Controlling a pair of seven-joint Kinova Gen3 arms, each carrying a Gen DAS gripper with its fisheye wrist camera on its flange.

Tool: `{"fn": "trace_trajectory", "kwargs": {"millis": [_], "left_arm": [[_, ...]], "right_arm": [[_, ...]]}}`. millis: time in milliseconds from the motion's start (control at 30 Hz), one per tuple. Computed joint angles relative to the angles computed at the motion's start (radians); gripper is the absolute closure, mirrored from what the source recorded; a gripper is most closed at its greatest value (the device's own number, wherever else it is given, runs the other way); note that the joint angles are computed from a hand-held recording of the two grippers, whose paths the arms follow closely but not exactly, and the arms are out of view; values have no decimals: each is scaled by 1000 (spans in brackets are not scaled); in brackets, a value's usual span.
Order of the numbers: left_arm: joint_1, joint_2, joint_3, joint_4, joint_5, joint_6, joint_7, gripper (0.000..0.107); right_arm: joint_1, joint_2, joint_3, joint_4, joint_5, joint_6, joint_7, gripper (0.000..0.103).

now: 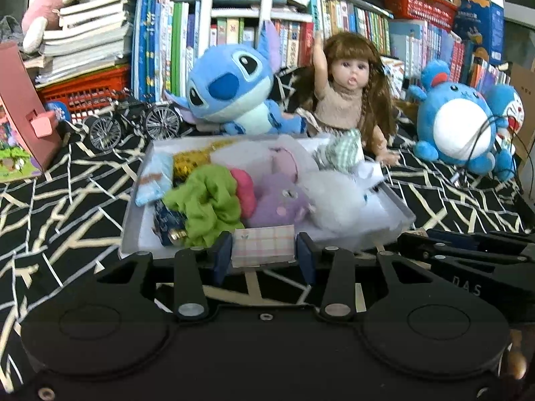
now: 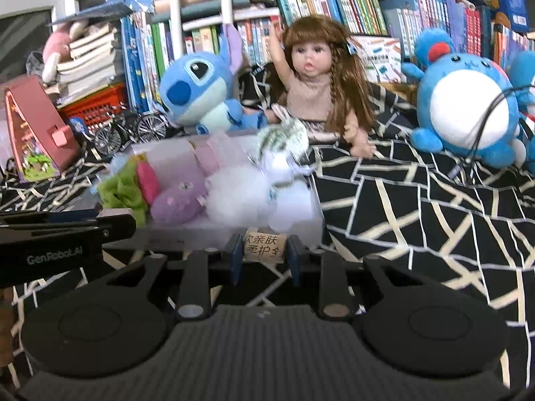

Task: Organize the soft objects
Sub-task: 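Carry the checked packet and beige tag into the white box and open both tools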

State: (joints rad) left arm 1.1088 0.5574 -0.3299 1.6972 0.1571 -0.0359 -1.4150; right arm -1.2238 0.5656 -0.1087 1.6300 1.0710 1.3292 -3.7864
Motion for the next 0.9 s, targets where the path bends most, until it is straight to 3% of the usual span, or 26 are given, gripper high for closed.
{"fn": "trace_trajectory", "kwargs": {"millis": [267,667,900], "left_arm": [[-35,-7,-5,-55,-10,24,11,68],[-228,21,159,-180,-103,99,73,68],[-226,68,146,-220,-157,121,129,68]], "right_arm": [[33,-20,10,-32,49,-31,87,69],[119,-36,25,-71,73,-155,189,69],[152,-15,51,-98,50,-245,236,69]]}}
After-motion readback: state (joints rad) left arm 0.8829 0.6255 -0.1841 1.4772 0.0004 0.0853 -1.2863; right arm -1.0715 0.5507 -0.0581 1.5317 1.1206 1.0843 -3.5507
